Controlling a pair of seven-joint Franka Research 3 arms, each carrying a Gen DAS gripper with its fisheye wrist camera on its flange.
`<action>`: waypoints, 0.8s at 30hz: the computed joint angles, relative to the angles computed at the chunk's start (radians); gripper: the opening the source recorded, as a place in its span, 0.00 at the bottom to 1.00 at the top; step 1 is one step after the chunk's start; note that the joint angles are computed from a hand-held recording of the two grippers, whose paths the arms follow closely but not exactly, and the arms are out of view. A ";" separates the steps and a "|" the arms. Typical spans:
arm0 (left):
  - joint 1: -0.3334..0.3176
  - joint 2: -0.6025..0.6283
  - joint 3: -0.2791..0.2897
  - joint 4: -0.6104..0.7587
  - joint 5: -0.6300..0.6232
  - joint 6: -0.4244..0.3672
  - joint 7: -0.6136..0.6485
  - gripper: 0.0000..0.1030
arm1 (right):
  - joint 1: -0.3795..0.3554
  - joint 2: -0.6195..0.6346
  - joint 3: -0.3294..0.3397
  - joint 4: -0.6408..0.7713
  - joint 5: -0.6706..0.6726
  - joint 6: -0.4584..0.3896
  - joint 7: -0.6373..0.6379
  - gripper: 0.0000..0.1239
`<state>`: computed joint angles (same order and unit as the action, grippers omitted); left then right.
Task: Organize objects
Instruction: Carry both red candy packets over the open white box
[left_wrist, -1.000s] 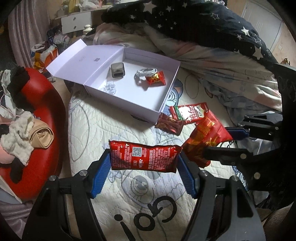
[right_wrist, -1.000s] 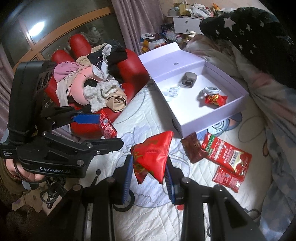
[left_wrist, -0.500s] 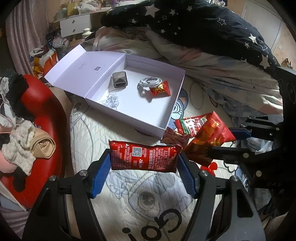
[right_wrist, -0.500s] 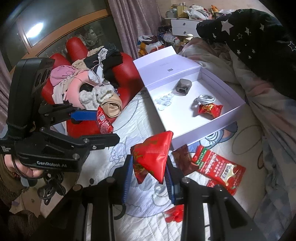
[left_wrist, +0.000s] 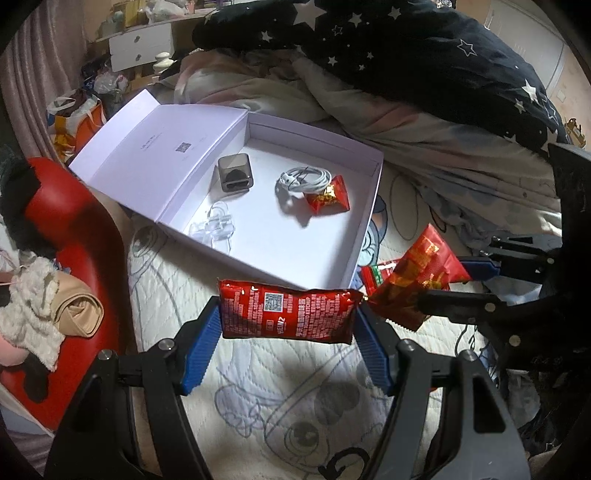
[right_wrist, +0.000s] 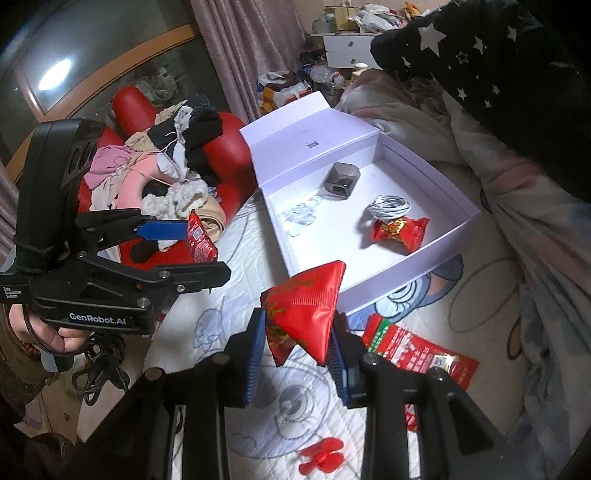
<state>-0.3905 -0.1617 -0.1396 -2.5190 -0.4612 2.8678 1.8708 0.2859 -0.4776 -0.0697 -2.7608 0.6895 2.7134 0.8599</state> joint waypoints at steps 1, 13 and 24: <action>0.000 0.009 0.002 0.011 -0.001 -0.003 0.006 0.66 | 0.000 0.009 -0.004 0.006 0.002 0.000 -0.003 0.26; 0.095 0.158 -0.056 0.169 0.049 -0.045 0.028 0.66 | -0.021 0.192 -0.015 0.147 0.068 -0.008 -0.079 0.26; 0.192 0.305 -0.126 0.307 0.127 -0.069 -0.001 0.66 | -0.076 0.371 0.029 0.291 0.139 -0.033 -0.165 0.26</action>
